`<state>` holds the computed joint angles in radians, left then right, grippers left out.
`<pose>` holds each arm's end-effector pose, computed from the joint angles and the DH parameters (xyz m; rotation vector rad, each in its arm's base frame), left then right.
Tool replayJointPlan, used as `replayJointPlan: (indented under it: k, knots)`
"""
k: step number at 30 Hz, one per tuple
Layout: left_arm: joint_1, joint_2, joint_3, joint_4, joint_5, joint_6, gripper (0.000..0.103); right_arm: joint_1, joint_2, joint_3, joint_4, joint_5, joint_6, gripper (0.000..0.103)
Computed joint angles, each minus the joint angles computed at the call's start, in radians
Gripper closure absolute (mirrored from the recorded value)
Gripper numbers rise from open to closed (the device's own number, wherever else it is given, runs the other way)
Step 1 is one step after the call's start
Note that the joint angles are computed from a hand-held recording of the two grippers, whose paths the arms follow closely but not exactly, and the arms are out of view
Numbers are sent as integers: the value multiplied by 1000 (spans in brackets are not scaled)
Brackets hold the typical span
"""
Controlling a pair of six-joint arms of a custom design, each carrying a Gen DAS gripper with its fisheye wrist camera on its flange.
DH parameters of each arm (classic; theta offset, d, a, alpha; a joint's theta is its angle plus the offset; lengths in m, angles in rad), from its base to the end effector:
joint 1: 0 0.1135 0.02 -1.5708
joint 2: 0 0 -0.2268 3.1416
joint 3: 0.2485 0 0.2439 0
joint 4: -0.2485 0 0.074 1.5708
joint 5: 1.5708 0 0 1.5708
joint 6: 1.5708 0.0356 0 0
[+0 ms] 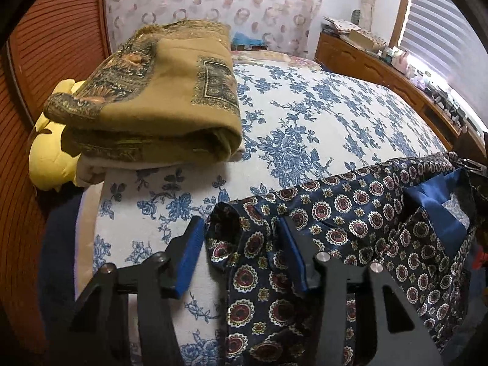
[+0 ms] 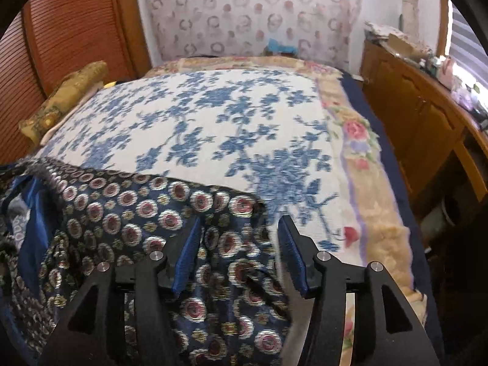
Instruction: Fold small clothes
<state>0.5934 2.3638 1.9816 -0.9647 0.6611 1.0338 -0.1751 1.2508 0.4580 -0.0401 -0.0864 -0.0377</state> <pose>0.3820 0.2313 0.1406 0.6367 2.4054 -0.3829 0.2280 -0.0372 0.1215 0.1247 2.3964 0.0046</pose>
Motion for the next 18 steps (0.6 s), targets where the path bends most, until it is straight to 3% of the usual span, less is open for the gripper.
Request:
replayJointPlan:
  k: [1,2,4,5,6,7,9,13,18]
  knots:
    - [-1,6,12,-10,1,0,53,1,0,0,-1,-10,-1,50]
    - [-2,9,19,-16,2,0,55,6,-3,-3,0,-11,-4,58]
    - [-2,6,15,-21,9,8,68,24,-12,-9,-2,-9,-16,73]
    - [-1,9,19,-35,18,16,73,28,-19,-14,-5,-18,-21,89]
    - [1,16,33,-59,25,24,82,28,-24,-16,-10,-35,-25,92]
    - [2,19,41,-79,30,28,88,30,-35,-21,-14,-49,-26,94]
    - [8,0,20,-85,49,41,94,79,-109,-75,18,58,9,96]
    - [48,-78,-24,-105,137,69,98,126,-311,-150,-12,115,71,97]
    - [138,-174,23,-274,309,168,98,202,-667,-168,-212,180,115,98]
